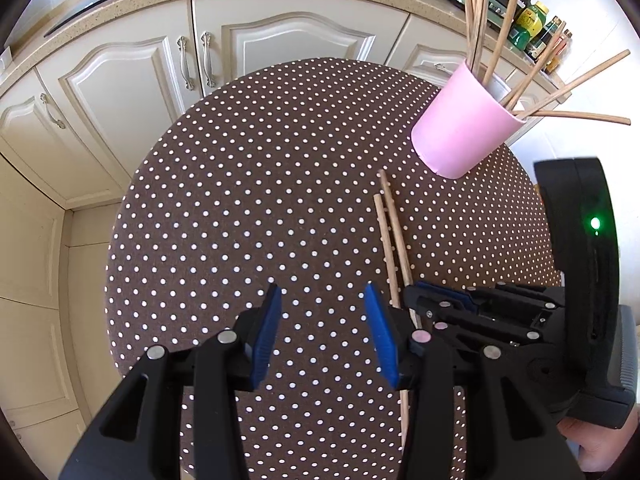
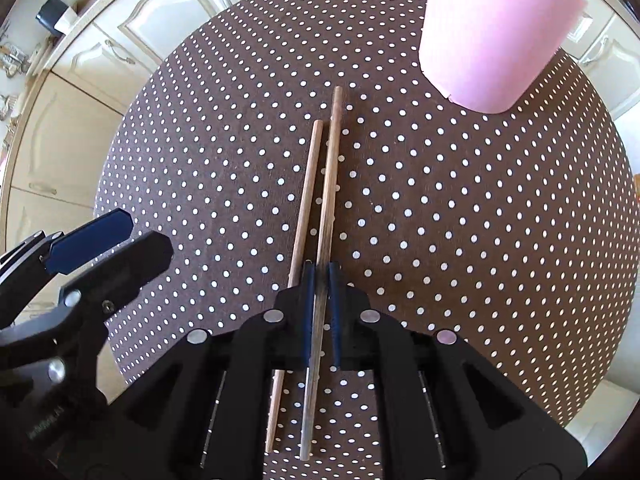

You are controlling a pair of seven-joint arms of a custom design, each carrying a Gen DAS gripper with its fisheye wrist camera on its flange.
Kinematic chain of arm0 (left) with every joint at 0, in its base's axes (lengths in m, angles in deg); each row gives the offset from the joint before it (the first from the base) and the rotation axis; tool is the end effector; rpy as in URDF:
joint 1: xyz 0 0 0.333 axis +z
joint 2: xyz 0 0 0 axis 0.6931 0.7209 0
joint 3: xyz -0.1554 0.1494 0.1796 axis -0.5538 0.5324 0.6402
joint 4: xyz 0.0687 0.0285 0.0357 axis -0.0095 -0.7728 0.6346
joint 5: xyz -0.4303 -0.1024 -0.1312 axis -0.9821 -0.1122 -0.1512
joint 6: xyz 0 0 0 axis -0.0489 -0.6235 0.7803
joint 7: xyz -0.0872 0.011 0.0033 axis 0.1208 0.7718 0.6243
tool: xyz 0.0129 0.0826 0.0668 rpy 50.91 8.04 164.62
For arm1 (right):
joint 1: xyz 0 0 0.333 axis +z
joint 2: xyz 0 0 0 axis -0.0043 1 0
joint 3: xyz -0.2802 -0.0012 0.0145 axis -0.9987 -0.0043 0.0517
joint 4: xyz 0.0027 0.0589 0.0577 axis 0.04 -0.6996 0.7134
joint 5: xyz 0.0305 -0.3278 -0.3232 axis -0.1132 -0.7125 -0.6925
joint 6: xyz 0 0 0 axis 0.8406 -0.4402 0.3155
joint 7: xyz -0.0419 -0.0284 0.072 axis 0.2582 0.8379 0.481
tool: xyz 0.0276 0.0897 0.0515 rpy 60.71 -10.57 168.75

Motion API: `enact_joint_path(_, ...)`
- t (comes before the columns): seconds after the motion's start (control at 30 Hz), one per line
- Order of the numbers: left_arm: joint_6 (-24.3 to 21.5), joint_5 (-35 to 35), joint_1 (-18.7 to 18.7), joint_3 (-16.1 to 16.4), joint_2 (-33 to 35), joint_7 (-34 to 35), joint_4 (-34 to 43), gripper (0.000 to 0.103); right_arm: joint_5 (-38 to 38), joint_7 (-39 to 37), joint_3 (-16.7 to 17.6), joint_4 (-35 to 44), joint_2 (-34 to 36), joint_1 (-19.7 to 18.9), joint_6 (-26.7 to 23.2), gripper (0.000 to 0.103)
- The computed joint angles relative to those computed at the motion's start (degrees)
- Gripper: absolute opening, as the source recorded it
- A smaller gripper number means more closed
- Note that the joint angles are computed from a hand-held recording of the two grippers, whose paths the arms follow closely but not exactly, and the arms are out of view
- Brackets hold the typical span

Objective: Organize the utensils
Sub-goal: 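Grasp a chopstick with the right gripper while the left gripper grasps another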

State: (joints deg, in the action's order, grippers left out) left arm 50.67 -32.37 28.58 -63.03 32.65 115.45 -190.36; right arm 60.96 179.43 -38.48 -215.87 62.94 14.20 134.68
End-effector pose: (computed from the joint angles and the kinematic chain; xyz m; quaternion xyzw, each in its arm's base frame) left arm 0.5201 -0.2360 0.5077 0.5149 -0.8321 0.2062 0.0106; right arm 0.4887 0.2007 0.4856 -0.6160 0.7808 -0.0139 0.1033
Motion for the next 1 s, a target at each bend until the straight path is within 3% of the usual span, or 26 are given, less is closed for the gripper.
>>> enact_joint_path(0.2,-1.8,-0.8,-0.3,-0.5,1.9,-0.4,2.0,0.043,2.4,-2.1,-1.4,1.6,2.6,-0.2,0.5,0.007)
enact_joint_path(0.37,-3.3,-0.7,-1.0,-1.8,4.1,0.2,4.1,0.043,3.3,-2.4,-2.2,-0.8,0.3,-1.2,0.8,0.007)
enact_joint_path(0.73,-7.8,6.0,-1.8,-5.6,12.5,-3.3,12.0,0.042,7.3,-5.1,-4.6,-4.8,-2.8,-2.5,2.8,0.007)
enact_joint_path(0.83,-9.1,8.6,-2.1,-6.5,14.9,-5.2,14.6,0.03,8.5,-6.4,-4.4,-5.8,-3.7,-3.3,3.4,0.007)
enact_joint_path(0.9,-8.8,9.9,-2.3,-7.0,15.8,-6.3,15.5,0.026,8.5,-7.0,-5.0,-8.4,-7.9,-3.5,0.9,0.007)
enact_joint_path(1.0,-8.8,13.7,-2.8,-7.8,17.4,-9.4,17.3,0.009,9.1,-8.8,-5.4,-8.5,-8.5,-4.5,1.0,0.006)
